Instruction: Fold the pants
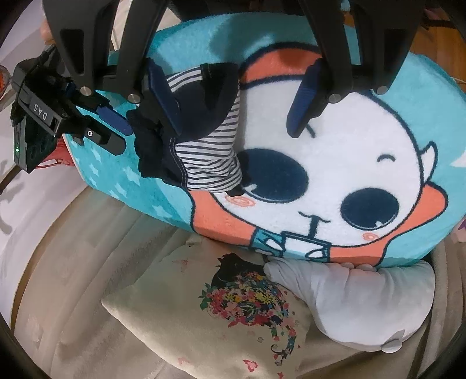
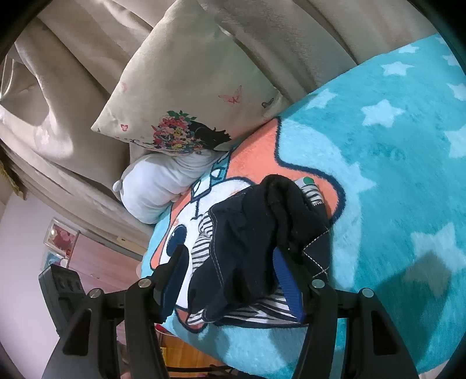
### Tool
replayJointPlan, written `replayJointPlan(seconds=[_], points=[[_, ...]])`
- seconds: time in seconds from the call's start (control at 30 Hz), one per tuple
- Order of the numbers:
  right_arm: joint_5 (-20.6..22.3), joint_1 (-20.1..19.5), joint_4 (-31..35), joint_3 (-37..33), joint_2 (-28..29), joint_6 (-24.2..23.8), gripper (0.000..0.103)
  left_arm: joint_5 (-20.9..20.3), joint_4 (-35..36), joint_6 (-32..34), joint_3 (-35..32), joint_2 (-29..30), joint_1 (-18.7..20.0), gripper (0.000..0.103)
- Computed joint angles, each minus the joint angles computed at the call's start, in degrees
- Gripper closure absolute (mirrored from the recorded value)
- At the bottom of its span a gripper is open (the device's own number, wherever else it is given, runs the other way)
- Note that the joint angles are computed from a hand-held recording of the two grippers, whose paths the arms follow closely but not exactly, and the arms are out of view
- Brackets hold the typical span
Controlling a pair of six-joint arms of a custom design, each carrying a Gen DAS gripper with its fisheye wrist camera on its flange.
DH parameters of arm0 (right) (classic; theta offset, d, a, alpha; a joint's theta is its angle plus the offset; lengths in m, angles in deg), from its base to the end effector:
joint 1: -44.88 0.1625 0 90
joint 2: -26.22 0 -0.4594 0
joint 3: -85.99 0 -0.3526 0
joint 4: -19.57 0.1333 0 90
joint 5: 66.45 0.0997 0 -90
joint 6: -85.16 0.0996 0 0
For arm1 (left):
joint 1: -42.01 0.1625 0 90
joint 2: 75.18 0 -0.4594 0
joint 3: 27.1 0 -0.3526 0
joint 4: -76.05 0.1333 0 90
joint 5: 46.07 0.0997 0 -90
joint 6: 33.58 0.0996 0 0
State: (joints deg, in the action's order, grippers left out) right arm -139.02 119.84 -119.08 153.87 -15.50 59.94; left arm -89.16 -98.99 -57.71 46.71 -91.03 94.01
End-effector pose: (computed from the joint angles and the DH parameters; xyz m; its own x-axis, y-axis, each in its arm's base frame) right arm -0.0469 -0.8032 0.2631 -0.9626 -0.2563 -0.0874 -0.1884 0.8656 -0.4640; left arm -0.2986 -0.7169 -0.0261 -0.9022 -0.1421 -0.4073 0.1965 0.7052 -0.6813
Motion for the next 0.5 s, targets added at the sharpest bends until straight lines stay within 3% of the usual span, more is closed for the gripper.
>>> replayJointPlan(seconds=[0.5], points=[[-0.97, -0.43, -0.31, 0.65, 0.07, 0.31, 0.038, -0.07, 0.21, -1.76, 0.63, -0.28, 0.54, 0.03]])
